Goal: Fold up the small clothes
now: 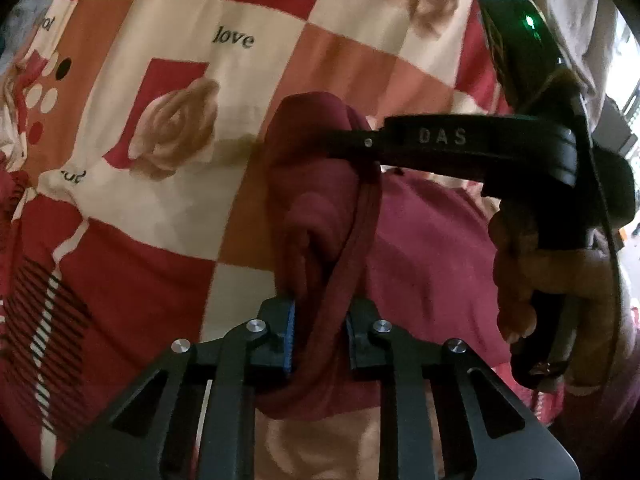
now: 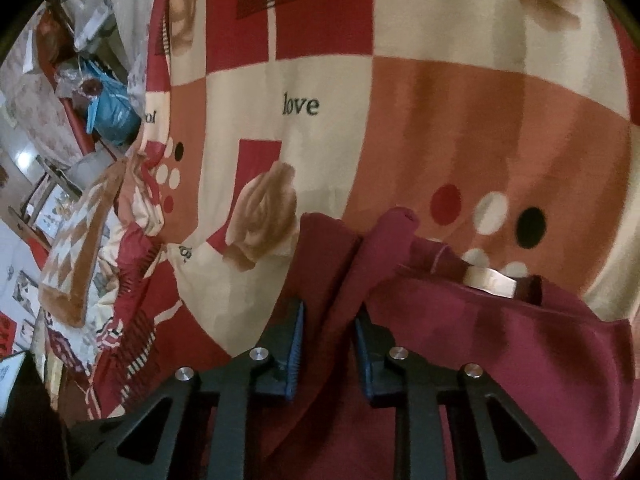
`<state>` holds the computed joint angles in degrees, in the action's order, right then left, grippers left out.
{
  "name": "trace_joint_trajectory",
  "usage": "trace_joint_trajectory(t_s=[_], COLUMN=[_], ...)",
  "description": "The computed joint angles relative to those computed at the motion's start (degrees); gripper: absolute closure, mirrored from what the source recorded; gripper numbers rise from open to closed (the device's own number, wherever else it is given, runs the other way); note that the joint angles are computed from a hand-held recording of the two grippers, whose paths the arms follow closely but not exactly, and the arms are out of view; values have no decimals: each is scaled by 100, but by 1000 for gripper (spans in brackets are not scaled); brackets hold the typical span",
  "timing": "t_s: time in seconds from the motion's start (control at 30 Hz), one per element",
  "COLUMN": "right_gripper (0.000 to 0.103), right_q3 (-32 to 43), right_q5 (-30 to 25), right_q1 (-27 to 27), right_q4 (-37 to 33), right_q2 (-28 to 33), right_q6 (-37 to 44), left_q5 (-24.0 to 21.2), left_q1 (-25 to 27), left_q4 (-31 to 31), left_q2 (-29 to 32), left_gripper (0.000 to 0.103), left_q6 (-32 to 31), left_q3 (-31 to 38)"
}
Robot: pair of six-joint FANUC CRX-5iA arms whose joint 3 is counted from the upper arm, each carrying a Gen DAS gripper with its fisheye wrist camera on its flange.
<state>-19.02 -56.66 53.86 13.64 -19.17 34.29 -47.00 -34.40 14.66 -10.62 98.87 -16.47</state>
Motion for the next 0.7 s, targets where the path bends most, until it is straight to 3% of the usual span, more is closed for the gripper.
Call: trace_joint_trajectory(t_s=[0.27,0.47,0.7], right_gripper=[84,85,87], right_q3=[-162,-404,-777], right_q5=[-389,-989,-1625], right_q1=[122,193,-30], right_q4=[417,927,966], right_q2=[-800,-1514,-2318], right_q6=[-180,-615,-740], left_q5=[-67,-154,-241], left_q1=[-519,-1104,-1711], left_q4=[19,-55,-49], left_q2=[71,648,1498], left_gripper=[90,90,90], left_q6=[-10,-5,-44], left_q3=[561,1351,2180])
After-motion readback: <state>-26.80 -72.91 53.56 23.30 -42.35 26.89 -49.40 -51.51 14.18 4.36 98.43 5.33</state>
